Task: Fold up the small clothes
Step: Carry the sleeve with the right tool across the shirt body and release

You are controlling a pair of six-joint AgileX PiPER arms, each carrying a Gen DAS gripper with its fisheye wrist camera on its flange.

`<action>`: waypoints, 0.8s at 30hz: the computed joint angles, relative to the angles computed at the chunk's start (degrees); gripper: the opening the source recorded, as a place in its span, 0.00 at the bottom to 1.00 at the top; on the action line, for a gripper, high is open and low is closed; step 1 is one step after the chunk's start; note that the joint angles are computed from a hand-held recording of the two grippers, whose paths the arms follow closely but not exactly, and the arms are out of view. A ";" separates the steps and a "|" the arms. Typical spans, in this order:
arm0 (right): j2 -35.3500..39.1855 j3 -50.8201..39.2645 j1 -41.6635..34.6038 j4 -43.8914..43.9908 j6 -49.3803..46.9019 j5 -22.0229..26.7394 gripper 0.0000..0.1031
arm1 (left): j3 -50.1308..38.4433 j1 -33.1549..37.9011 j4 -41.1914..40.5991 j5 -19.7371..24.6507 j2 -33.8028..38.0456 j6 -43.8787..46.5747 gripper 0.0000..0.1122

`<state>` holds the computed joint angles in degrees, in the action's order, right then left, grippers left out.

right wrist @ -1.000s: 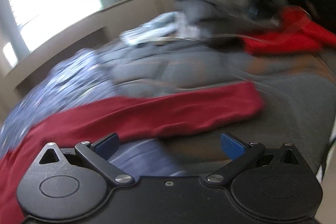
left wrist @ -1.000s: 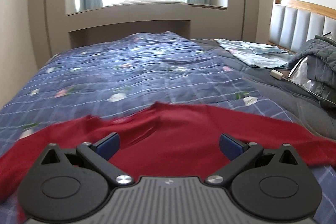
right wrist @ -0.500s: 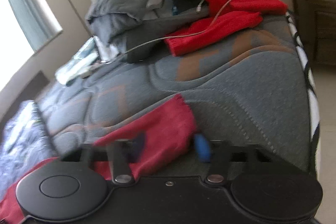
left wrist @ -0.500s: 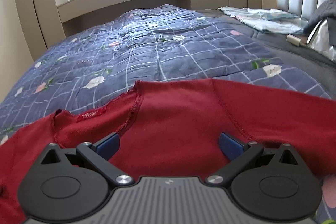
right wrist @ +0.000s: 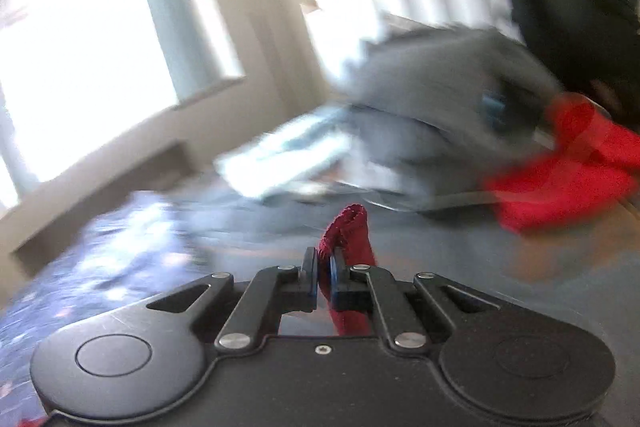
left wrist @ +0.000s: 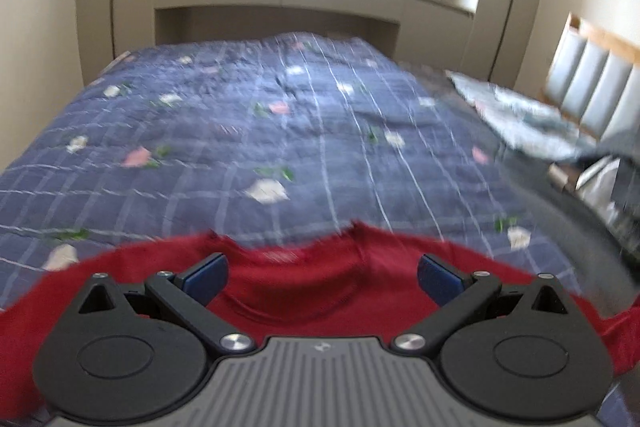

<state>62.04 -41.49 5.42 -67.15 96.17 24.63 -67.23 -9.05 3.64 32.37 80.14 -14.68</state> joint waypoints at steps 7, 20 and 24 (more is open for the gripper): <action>12.32 -18.35 22.58 -6.41 -1.08 1.78 0.05 | -1.06 19.30 -21.64 5.63 -6.90 21.85 0.91; 44.88 -46.27 48.79 13.55 -28.95 -0.54 0.05 | 3.13 49.13 -42.03 12.20 -6.04 48.72 0.91; 52.91 -51.21 53.75 20.27 -37.60 1.80 0.05 | 6.46 51.32 -44.48 11.51 -3.97 54.09 0.91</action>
<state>114.95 -92.70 59.17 -46.88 58.57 26.43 -60.77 42.26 -40.84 43.89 76.18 39.41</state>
